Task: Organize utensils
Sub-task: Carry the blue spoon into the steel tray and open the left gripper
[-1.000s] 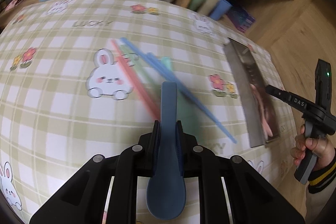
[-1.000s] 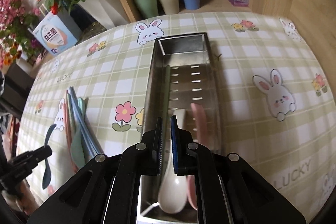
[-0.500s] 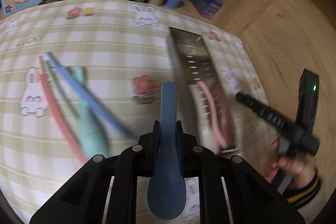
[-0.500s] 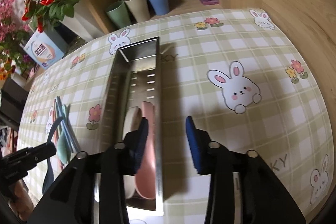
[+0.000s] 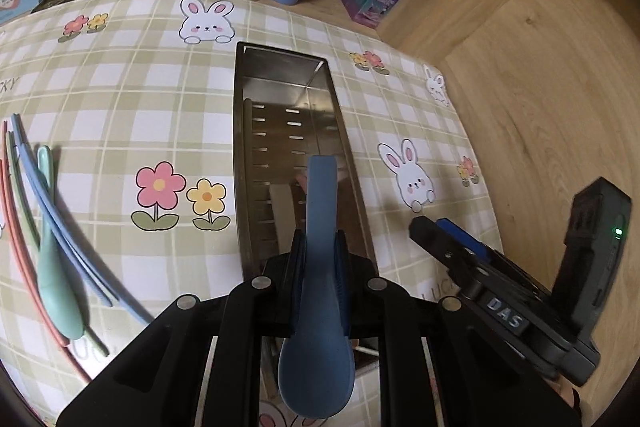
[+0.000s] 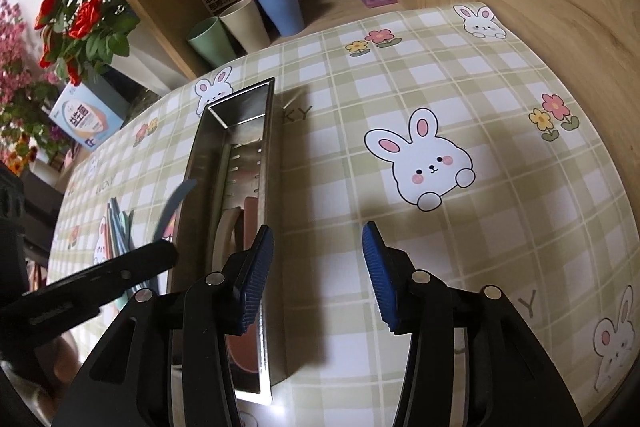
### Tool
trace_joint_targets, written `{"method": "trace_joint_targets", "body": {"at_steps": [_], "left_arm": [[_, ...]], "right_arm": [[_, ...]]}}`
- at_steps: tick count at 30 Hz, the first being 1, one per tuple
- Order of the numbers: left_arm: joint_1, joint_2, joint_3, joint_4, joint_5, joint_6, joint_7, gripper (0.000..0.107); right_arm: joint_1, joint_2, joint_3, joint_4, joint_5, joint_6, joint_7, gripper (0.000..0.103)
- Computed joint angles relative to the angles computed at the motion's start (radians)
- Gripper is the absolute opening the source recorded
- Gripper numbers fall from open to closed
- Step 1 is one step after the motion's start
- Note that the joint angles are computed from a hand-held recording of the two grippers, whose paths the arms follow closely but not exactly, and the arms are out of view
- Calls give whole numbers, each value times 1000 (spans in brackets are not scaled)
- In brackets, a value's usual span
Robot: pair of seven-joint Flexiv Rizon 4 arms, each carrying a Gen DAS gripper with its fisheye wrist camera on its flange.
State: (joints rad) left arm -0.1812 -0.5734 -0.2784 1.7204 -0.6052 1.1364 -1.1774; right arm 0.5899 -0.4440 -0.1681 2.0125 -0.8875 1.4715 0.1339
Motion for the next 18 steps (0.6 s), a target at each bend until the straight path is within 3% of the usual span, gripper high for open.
{"method": "trace_joint_targets", "body": {"at_steps": [18], "left_arm": [[-31,-49,35,-24,114,66,-95,14]], "right_arm": [[70,-28,-70,19,113,72,-52,45]]}}
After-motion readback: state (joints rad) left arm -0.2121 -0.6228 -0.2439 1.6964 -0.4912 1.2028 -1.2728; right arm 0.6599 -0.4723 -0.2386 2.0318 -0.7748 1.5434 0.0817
